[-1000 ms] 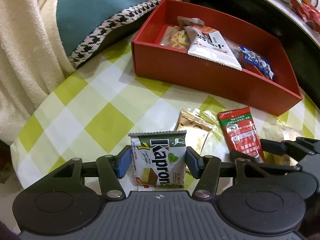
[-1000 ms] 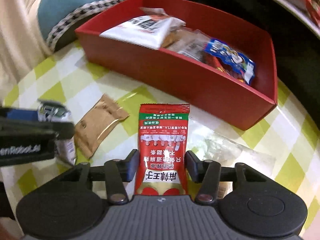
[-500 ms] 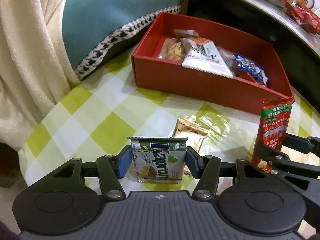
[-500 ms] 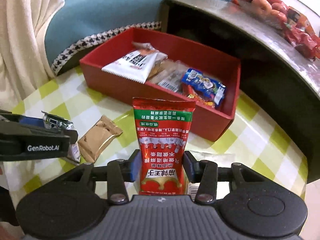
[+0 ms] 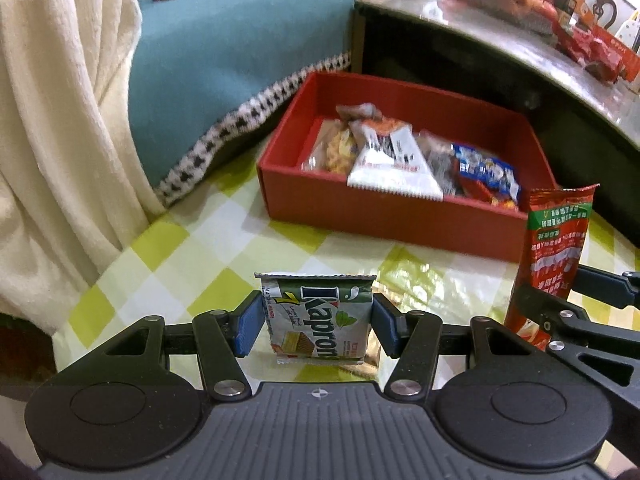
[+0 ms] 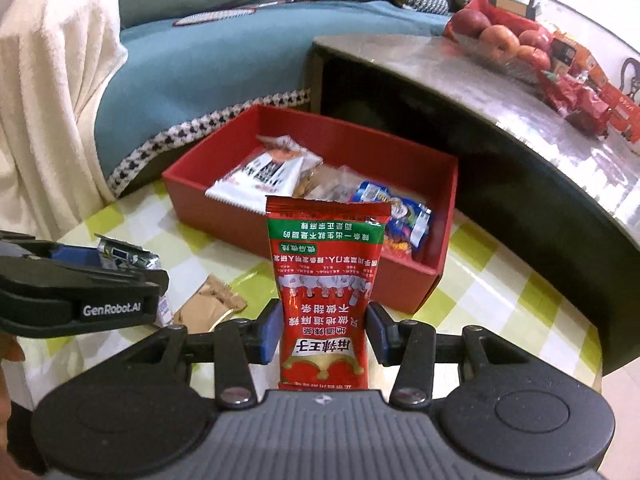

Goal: Organize snacks
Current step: 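Carry both packets over the red box and open both tools to drop them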

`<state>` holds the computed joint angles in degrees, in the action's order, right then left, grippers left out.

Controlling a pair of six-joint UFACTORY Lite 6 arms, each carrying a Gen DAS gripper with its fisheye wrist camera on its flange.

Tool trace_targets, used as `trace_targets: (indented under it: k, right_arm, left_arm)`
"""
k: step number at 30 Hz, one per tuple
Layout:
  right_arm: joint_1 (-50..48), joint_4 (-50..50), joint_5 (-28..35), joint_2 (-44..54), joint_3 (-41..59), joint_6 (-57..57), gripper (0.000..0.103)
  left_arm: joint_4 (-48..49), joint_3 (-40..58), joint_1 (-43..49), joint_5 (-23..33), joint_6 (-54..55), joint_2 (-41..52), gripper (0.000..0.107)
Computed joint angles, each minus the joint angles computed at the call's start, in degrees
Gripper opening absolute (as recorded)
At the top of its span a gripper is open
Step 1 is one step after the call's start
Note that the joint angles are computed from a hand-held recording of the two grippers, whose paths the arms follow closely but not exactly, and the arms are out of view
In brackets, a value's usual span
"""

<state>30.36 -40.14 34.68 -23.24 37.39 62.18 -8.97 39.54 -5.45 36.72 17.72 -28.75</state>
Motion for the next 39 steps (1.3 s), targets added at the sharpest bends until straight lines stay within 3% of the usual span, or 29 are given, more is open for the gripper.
trace_targets:
  k: [15,25,39]
  right_arm:
    - [-5.29,-11.25,-1.3,7.11,7.21,6.71,0.049]
    - [-14.08,-13.25,-9.17,15.7,12.97,7.22,0.049]
    - [-20.19,-17.46,-16.86,28.18,19.96,9.06,0.048]
  left_arm:
    - [7.36,7.43,-7.47,-5.28,-11.1,7.7,0.065]
    - [12.73,19.14,-10.1,-9.95,-18.58,21.29,0.065]
    - [24.0,28.07,-14.74,-12.48,-32.07,35.35,0.061]
